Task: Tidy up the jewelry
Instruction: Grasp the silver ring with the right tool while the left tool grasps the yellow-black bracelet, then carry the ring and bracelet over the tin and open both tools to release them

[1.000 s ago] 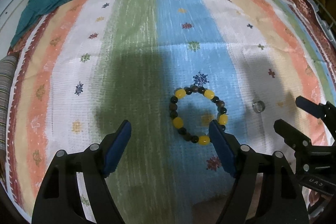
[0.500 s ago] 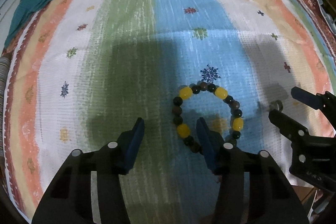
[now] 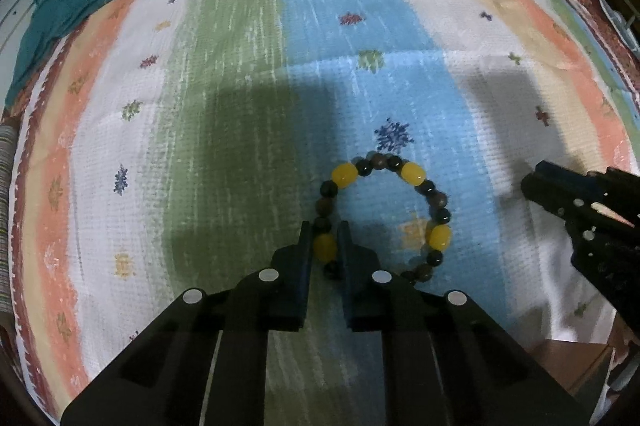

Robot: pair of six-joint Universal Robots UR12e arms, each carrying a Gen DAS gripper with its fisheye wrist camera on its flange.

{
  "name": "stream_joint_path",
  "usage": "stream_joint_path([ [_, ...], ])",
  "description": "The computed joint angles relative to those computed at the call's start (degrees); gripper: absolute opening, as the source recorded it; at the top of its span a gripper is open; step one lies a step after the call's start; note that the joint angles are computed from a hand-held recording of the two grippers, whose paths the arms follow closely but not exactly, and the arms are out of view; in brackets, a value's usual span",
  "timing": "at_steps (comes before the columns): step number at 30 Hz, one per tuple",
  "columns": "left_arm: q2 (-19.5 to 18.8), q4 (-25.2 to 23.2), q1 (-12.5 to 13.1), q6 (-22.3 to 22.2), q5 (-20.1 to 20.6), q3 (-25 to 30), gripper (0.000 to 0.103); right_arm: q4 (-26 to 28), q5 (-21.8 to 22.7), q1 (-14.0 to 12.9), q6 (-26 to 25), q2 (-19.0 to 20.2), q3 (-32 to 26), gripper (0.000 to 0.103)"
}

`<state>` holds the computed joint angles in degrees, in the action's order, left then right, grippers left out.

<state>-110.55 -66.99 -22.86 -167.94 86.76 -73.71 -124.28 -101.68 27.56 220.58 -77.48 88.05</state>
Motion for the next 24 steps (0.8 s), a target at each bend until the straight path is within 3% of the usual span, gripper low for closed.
stream_joint_path([
  [14,4.8,6.1,0.6,0.0,-6.7,-3.0,0.012,1.4,-8.0,2.5,3.4,-2.2,0.3,0.019],
  [24,6.6,8.9,1.2,-0.4,-8.8,-4.2,0.012,0.3,-11.4,4.0,5.4,-3.8,0.8,0.019],
])
